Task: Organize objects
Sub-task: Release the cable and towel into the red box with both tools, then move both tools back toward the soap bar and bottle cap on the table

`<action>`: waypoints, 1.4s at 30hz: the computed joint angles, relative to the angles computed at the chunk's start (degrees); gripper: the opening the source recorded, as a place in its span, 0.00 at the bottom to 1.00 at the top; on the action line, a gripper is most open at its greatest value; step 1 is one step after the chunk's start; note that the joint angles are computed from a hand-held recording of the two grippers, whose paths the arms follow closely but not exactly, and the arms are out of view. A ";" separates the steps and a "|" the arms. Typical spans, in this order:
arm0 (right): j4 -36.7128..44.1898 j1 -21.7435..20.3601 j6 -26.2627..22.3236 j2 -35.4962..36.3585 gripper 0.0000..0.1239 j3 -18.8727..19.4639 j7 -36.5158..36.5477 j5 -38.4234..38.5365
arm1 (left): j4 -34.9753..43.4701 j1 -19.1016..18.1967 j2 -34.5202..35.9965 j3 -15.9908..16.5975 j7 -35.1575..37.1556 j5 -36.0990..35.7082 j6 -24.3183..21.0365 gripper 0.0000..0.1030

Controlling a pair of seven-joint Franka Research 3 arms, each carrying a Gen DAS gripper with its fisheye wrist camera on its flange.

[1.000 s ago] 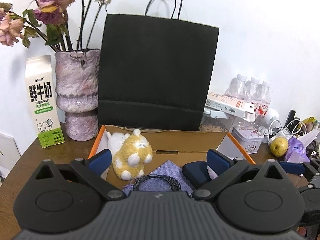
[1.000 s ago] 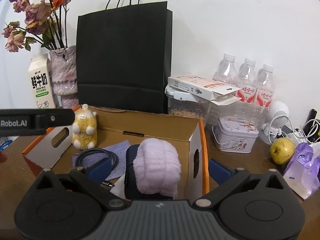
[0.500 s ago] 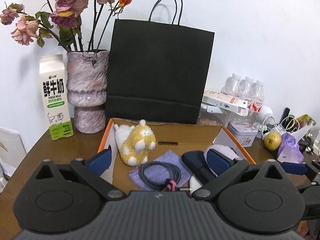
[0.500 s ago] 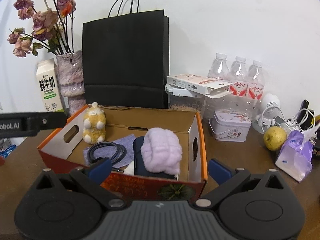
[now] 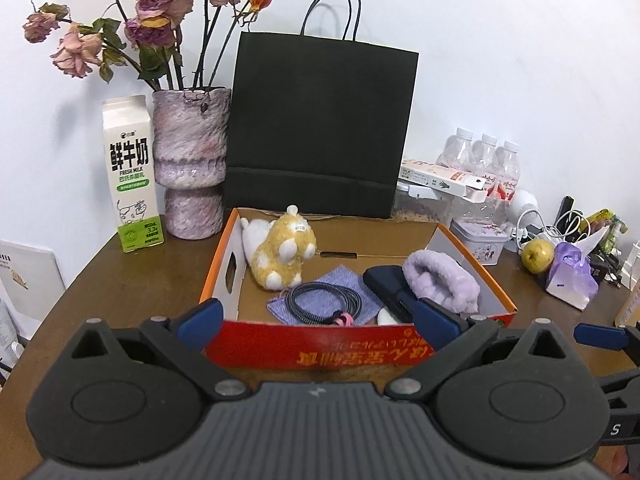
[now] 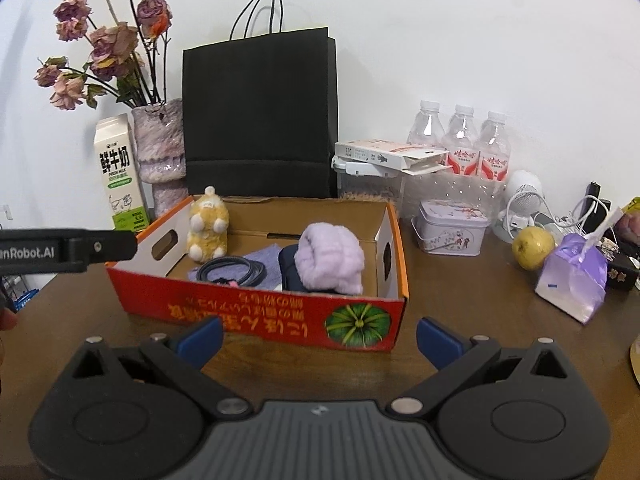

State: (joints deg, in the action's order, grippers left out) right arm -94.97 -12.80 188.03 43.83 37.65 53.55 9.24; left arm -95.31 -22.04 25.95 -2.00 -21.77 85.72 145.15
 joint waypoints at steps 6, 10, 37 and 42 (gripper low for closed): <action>-6.17 -5.13 3.49 -1.63 0.83 4.14 1.07 -2.96 | -3.61 -0.26 -2.36 -1.02 -0.88 -0.95 -0.93 1.00; -10.03 -8.34 5.84 -2.63 0.83 6.16 3.74 -6.41 | -6.30 -0.49 -4.22 -1.95 -1.92 -1.31 -2.32 1.00; -31.54 -25.50 19.12 -9.65 0.83 8.33 24.37 -33.25 | -19.28 -2.36 -11.46 -8.80 -6.63 -7.37 -9.10 1.00; -32.98 -24.57 19.96 -10.56 0.83 5.06 27.13 -36.79 | -19.78 -3.19 -10.88 -9.15 -8.03 -8.35 -9.45 1.00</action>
